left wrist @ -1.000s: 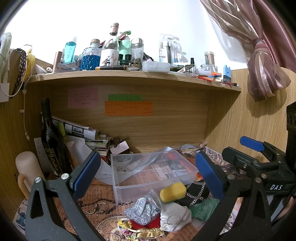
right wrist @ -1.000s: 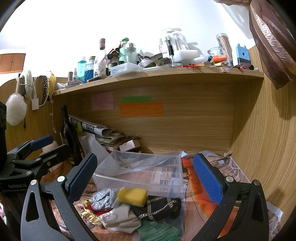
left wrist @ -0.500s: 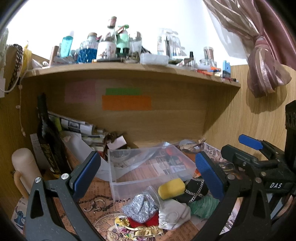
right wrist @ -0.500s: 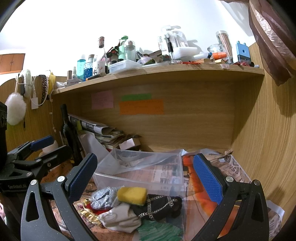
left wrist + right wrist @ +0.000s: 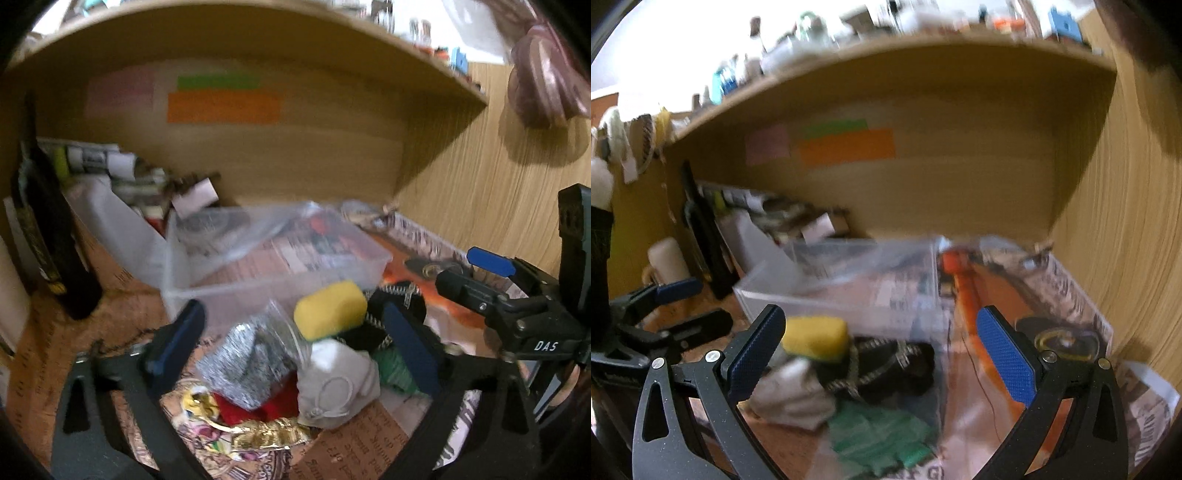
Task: Organize soft objects
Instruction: 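Grasp the yellow sponge with the left tool while the right tool grasps the black beanie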
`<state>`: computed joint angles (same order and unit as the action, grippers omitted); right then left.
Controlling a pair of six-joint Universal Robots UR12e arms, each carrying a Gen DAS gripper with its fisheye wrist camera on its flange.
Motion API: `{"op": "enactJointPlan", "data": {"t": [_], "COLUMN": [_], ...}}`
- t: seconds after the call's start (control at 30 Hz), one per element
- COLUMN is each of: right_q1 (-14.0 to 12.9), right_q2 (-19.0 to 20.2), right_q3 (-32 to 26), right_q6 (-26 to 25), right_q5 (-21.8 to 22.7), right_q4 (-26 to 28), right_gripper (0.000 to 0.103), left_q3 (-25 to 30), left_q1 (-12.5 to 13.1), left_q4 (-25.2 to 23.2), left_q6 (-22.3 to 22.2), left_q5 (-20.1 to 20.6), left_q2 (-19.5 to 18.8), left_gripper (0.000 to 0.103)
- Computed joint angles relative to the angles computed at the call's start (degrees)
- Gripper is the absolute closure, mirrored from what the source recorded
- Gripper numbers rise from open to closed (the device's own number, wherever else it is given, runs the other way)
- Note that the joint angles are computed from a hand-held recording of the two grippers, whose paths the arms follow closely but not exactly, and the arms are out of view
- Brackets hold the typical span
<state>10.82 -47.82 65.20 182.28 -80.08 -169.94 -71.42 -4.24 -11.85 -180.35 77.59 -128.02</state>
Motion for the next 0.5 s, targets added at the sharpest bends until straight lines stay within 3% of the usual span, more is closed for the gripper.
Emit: {"op": "enactJointPlan", "data": {"t": [0.13, 0.27, 0.37, 0.5], "right_q1": [-0.7, -1.4, -1.5, -1.8], "right_q2": [0.4, 1.1, 2.0, 3.2], "right_q3": [-0.2, -0.8, -2.5, -4.8], "right_q6": [0.7, 1.2, 0.9, -0.1], "right_q5": [1.7, 4.2, 5.9, 8.9], "right_q4": [3.4, 5.6, 8.6, 13.4], "right_gripper": [0.0, 0.002, 0.012, 0.03], "left_q3": [2.6, 4.8, 7.3, 9.8], "left_q1": [0.0, -0.3, -0.4, -0.7], "left_q4": [-5.5, -7.7, -10.0, -13.0], "left_q6": [0.5, 0.9, 1.3, 1.9], "left_q5": [-2.0, -2.9, -3.2, -3.7], "left_q2": [-1.4, -2.8, -4.2, -5.7], "left_gripper": [0.022, 0.023, 0.024, 0.034]}}
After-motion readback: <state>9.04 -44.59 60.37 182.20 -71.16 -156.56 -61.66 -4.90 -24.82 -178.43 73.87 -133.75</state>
